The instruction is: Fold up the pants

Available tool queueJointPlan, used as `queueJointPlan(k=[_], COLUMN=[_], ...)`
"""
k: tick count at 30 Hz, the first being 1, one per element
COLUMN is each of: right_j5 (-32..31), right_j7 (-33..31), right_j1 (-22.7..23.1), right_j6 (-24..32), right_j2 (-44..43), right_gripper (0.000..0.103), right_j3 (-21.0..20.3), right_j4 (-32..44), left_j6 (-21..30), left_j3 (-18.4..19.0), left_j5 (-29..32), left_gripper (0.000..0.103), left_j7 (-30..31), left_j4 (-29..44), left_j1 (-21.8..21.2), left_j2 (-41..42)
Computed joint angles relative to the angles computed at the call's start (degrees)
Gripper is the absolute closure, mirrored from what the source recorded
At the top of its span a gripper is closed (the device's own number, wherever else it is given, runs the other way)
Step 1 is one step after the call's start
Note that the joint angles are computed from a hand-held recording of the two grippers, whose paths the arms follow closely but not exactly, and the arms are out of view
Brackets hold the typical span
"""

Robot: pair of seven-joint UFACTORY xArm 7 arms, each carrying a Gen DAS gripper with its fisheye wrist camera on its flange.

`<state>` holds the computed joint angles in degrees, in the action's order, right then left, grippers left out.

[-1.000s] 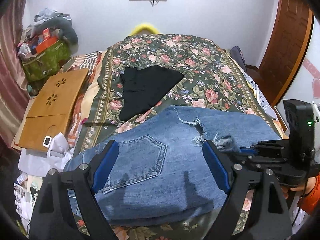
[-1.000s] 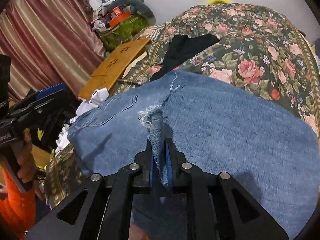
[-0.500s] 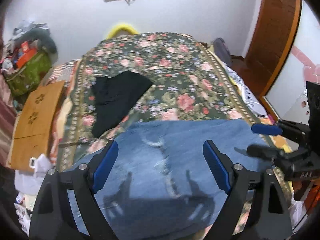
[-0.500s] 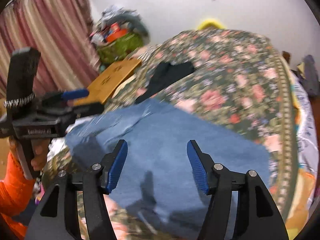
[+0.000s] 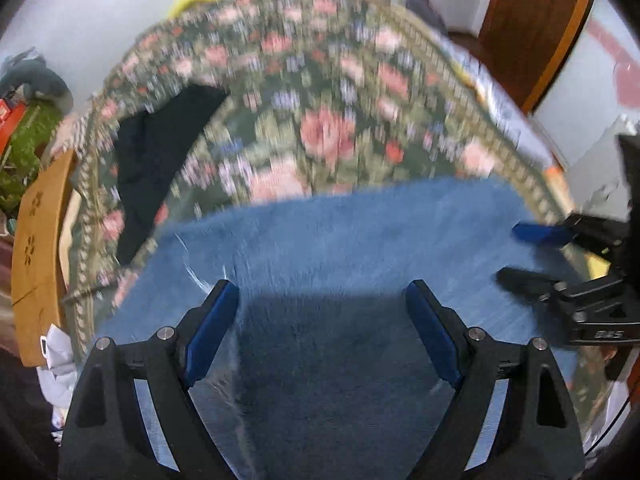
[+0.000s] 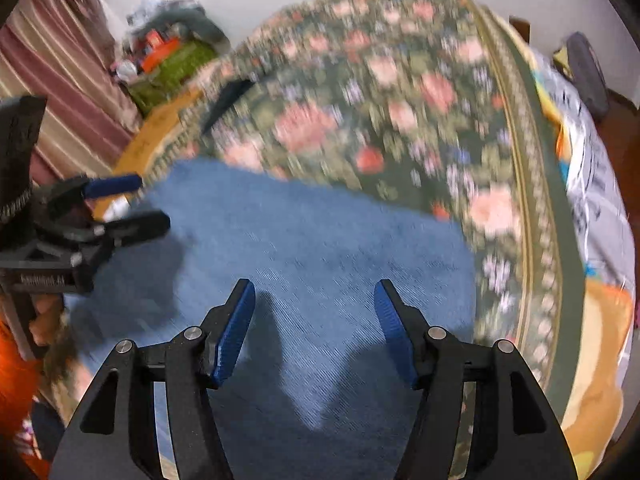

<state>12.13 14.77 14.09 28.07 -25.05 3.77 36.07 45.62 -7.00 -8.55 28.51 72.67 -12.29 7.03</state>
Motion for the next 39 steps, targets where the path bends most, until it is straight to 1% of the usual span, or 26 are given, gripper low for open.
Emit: queueJointPlan(k=[1,2,3,6,11,16,18,22,24,27,32,35,37,39], right_j5=[-1.0,-2.0,-2.6,-3.2,-6.6,-10.0,-11.0,-12.4,-13.2,-14.1,-17.5,-19.5,-20.3,-20.6], right_j7=[0.5,1.1,1.7,3.6,8.3,13.3,14.4,15.8,16.7,17.6,18.6,18.7,18.7,18.4], right_j1=[-0.4,-0.8,-0.9,-0.9,-2.5,-3.5,-3.5,-3.3,-3.3,-3.2,-3.7,-3.5,-2.9,-1.8], right_j6=[-1.2,-1.1,-0.9,-1.4,0.4,3.7,5.6,8.3,8.6,7.4,2.4,-0.4,-1.4,-1.9], right_j2=[-1.5,-2.8,-3.8,-7.2,-12.1,-15.5,-16.5,-17.5,-17.8,-17.0,-12.0,-6.8,-2.9,1.4], right_gripper=[0.045,0.045,0.045,0.045,0.045,0.038,0.036,0.036,0.036,0.036,0.034,0.033,0.033,0.033], right_j3=[0.9,1.5,1.8,2.2,4.7,6.8,6.9,7.2,7.7,8.4,11.1,12.5,12.9,12.8], right_j4=[-1.6,-2.6,-3.3,-5.9,-8.5,-9.0,-8.6,-7.3,-6.6,-4.7,0.8,4.7,7.3,9.7], left_j6=[-1.3,-2.5,-2.8,-2.1,-4.2,-6.7,-7.9,-8.5,-9.4,-10.1,-6.1,-3.6,-1.1,2.4], left_j3=[0.0,0.1,0.2,0.6,1.5,2.9,3.6,5.9,7.3,9.3,14.0,15.6,16.5,17.3], left_j5=[-0.7,-1.6,-1.4,-3.3,-5.0,-5.7,-5.5,-7.7,-8.2,-9.2,-14.5,-16.6,-17.6,-18.4], left_gripper=[0.014,0.009,0.007,0.007,0.007,0.008,0.008,0.008,0.008,0.008,0.008,0.008,0.008,0.008], left_j7=[1.0,1.6,1.8,3.5,5.5,6.2,6.5,7.9,7.9,7.7,8.0,7.7,7.7,7.6], left_j4=[-1.7,-2.7,-3.3,-4.5,-9.3,-13.6,-15.3,-17.1,-17.8,-18.1,-15.1,-13.4,-12.5,-11.1], left_j1=[0.2,0.5,0.6,1.3,2.1,2.8,3.2,4.5,5.8,7.5,11.3,14.3,16.5,18.7], left_j2=[-0.5,-1.1,-1.4,-2.7,-7.0,-11.3,-13.1,-16.7,-18.4,-19.7,-19.3,-17.8,-16.5,-14.7])
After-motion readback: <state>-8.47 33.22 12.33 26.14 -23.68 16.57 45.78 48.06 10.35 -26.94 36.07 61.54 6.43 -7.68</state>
